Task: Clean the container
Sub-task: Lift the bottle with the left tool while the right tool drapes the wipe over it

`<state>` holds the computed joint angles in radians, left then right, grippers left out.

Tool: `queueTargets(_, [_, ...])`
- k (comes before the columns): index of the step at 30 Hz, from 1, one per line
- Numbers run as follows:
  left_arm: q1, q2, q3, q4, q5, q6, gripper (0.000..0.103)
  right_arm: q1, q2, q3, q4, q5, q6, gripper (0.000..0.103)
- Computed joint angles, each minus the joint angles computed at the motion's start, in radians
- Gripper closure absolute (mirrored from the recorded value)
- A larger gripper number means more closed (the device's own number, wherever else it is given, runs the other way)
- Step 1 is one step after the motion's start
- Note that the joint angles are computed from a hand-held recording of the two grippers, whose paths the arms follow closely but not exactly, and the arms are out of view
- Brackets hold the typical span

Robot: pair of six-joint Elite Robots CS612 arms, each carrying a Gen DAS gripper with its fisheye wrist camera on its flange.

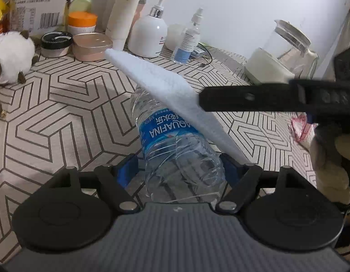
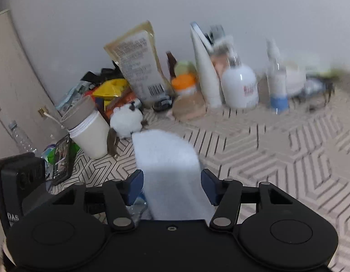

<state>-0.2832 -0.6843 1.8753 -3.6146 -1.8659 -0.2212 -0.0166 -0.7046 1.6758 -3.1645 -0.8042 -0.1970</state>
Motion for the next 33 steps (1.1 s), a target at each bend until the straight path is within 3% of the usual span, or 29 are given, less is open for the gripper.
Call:
queueTargets(2, [-0.005, 0.003, 0.001, -0.007, -0.005, 0.036, 0.032, -0.001, 0.016, -0.018, 0.009, 0.016, 0.065, 0.058])
queueTargets(3, [-0.009, 0.005, 0.002, -0.017, 0.002, 0.055, 0.032, -0.003, 0.024, -0.025, 0.009, 0.027, 0.086, 0.072])
queueTargets(4, [-0.015, 0.007, 0.005, -0.029, 0.016, 0.074, 0.032, -0.004, 0.031, -0.031, 0.007, 0.033, 0.103, 0.074])
queueTargets(8, [-0.024, 0.015, 0.004, -0.053, 0.035, 0.107, 0.031, -0.012, 0.040, -0.032, 0.011, 0.061, 0.118, 0.074])
queueTargets(14, [-0.043, 0.017, 0.011, -0.071, 0.066, 0.176, 0.032, -0.019, 0.015, 0.003, 0.047, 0.067, 0.041, 0.069])
queueTargets(22, [-0.037, 0.011, 0.010, -0.032, -0.058, 0.263, 0.031, -0.038, -0.040, 0.083, 0.055, 0.030, -0.055, 0.063])
queueTargets(27, [-0.033, -0.006, 0.017, 0.013, -0.074, 0.378, 0.031, -0.054, -0.046, 0.098, 0.073, 0.049, -0.064, 0.064])
queueTargets(33, [0.005, -0.003, 0.012, 0.008, -0.135, 0.308, 0.026, -0.049, -0.043, 0.110, 0.041, 0.061, -0.057, 0.063])
